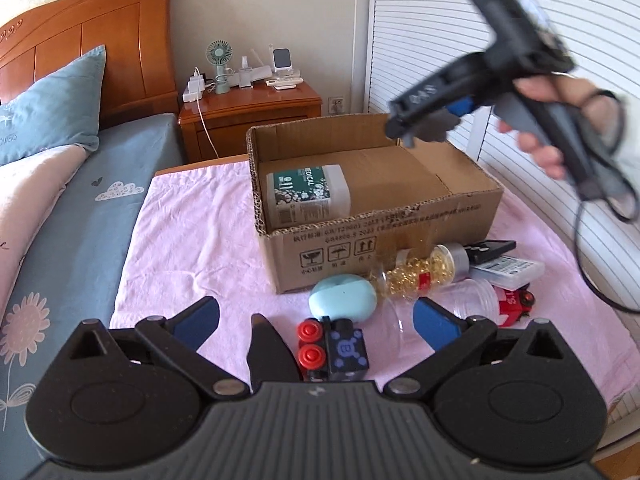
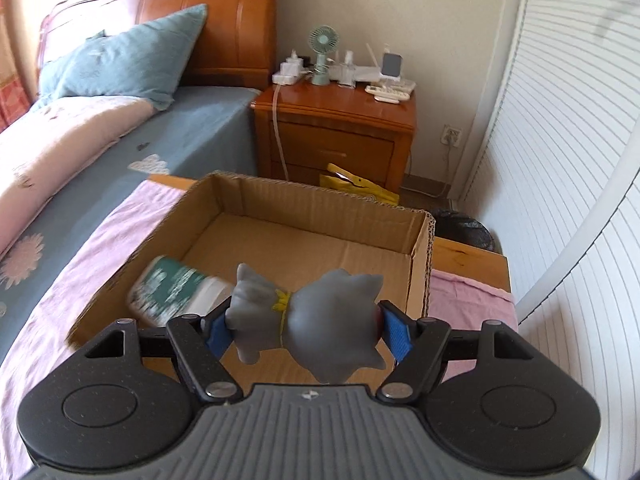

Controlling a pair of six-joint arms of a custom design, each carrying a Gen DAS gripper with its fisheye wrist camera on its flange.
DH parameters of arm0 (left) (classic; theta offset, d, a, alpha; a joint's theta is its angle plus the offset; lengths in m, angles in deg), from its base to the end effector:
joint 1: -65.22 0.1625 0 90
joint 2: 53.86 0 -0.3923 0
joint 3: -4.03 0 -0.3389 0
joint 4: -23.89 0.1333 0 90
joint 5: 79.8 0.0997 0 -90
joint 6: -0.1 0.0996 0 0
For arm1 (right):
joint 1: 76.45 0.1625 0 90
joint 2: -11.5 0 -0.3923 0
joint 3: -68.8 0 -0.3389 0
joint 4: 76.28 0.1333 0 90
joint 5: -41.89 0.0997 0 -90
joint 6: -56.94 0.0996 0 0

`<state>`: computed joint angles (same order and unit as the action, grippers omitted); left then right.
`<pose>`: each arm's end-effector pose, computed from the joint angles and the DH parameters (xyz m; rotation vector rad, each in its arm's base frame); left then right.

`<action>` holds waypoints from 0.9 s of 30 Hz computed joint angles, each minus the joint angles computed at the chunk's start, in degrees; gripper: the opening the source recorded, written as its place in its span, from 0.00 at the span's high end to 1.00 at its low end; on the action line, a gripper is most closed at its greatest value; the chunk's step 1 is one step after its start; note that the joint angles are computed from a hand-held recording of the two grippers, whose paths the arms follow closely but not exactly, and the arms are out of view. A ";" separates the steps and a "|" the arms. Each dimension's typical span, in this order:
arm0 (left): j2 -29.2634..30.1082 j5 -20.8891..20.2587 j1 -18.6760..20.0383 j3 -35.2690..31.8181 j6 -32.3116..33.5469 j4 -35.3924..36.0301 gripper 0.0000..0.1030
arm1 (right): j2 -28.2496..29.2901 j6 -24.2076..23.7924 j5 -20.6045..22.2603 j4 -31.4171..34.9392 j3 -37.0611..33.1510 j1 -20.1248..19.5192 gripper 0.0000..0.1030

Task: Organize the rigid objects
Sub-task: 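Carry tub and cat into the cardboard box and open both grippers, then withdraw both grippers from the box toward the remaining toys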

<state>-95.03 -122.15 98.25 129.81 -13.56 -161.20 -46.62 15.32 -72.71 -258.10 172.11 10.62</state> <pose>-0.2539 -0.4119 0.0355 0.8094 2.3067 -0.8063 0.0621 -0.5843 0.2655 0.5700 -2.2900 0.7428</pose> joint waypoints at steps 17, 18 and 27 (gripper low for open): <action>-8.98 -1.60 -2.21 3.01 -4.05 13.90 0.01 | -5.24 0.27 -1.39 -5.17 7.35 1.05 0.00; -9.93 -1.91 -2.39 3.10 -4.63 15.35 0.01 | -5.74 0.23 -1.35 -5.50 8.09 1.08 0.00; -9.24 2.21 -2.86 5.20 -6.21 14.36 0.01 | -11.77 0.54 0.87 -8.37 17.04 0.05 0.00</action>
<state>-104.27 -119.94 95.39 135.01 -19.78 -146.85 -58.39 15.86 -71.84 -266.47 189.15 10.67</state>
